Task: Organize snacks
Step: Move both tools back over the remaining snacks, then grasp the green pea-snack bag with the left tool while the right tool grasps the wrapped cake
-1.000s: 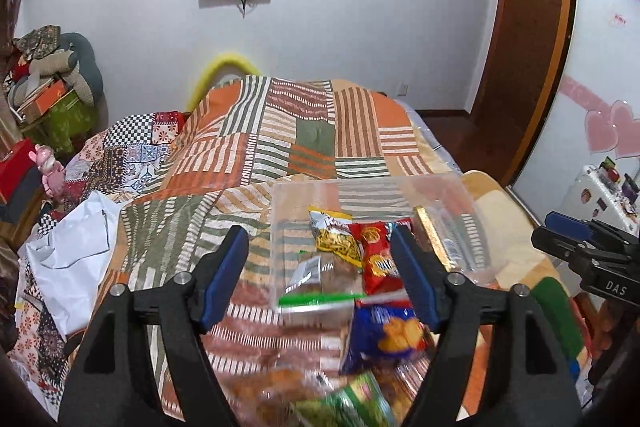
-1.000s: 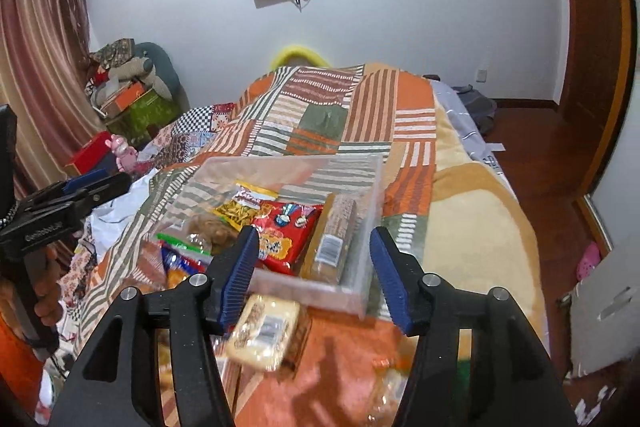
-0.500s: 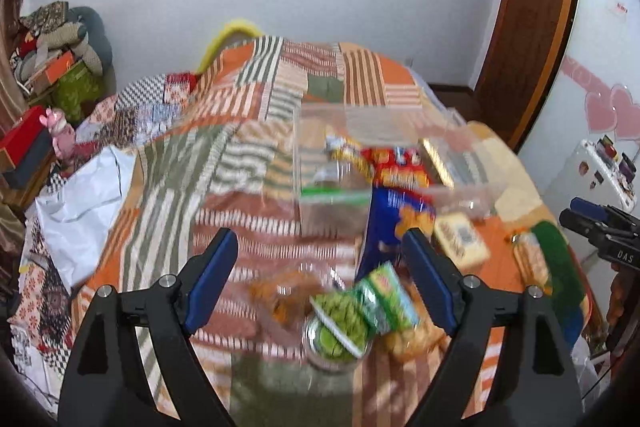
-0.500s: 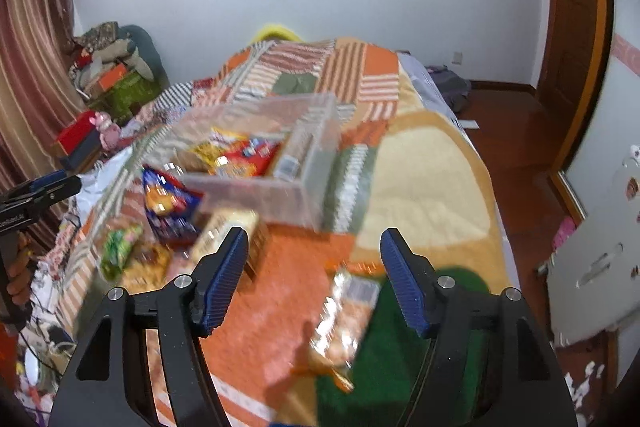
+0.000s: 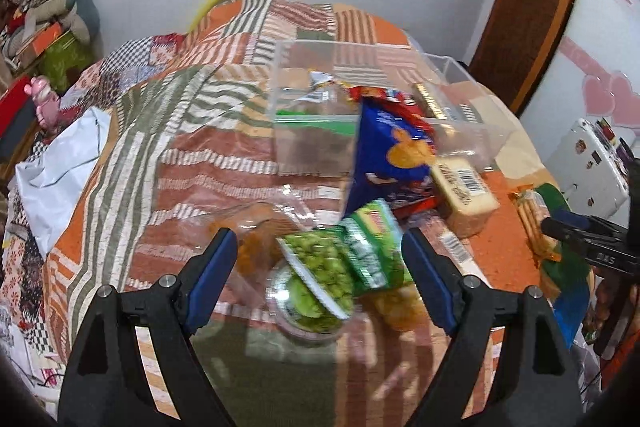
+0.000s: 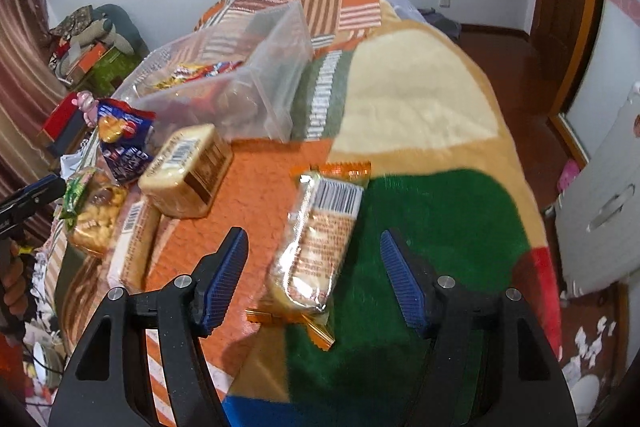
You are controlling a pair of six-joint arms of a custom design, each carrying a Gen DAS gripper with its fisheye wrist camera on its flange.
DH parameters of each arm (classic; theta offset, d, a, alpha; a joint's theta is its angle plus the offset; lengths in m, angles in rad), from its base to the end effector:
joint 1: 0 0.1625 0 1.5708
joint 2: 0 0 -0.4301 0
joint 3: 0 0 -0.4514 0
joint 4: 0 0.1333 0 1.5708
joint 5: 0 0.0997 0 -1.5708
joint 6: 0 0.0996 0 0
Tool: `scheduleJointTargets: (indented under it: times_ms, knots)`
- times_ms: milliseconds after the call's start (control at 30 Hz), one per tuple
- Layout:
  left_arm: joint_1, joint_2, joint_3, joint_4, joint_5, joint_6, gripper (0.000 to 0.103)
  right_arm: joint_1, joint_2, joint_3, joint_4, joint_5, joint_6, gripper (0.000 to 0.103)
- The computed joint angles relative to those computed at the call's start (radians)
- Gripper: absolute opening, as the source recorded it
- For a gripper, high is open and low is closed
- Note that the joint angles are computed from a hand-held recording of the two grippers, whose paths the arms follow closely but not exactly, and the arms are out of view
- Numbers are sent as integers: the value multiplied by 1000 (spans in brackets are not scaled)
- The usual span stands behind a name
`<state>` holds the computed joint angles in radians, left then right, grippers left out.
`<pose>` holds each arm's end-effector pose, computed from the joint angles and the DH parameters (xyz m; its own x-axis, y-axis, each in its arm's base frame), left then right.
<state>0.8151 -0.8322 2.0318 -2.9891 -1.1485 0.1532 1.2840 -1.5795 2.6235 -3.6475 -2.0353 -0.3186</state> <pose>-0.2644 -0.5345 -0.0072 -0.6142 0.6627 -0.4285 0.7722 0.6166 -0.1534 -0.0142 -0.3615 0.2424 -0.7564 0.4366 0.4870 -0.0968 0.6616 -0.7436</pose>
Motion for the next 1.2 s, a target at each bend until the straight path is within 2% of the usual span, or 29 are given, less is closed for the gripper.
scheduleJointTargets:
  times_ms: [133, 367, 467, 567, 633, 667, 700, 767, 800, 900, 1200]
  knots:
    - [-8, 7, 4, 13, -32, -6, 84, -19, 5, 1, 7, 10, 4, 65]
    - [-2, 42, -15, 48, -40, -38, 84, -28, 33, -4, -7, 17, 5, 65]
    - [1, 56, -21, 35, -33, -42, 84, -10, 59, -8, -30, -16, -4, 52]
    - [4, 67, -28, 20, -21, -48, 84, -16, 52, -2, -36, -1, -12, 35]
    - [6, 71, -30, 13, -16, -49, 84, -30, 35, 3, -27, 27, -7, 32]
    - [6, 73, -29, 7, -14, -41, 79, -37, 21, 10, -23, 43, -4, 31]
    - [5, 73, -26, 1, -12, -32, 70, -38, 18, 12, -24, 51, -1, 31]
    - [11, 66, -24, 4, -33, -25, 61, -37, 12, 17, -25, 65, 2, 31]
    - [14, 60, -21, 6, -48, -25, 50, -30, 11, 18, -29, 66, 2, 31]
    - [12, 54, -19, 20, -42, -31, 32, -7, 16, 22, -51, 59, -6, 31]
    - [7, 21, 8, -10, -57, -29, 27, 45, 13, 6, -84, 75, -12, 31]
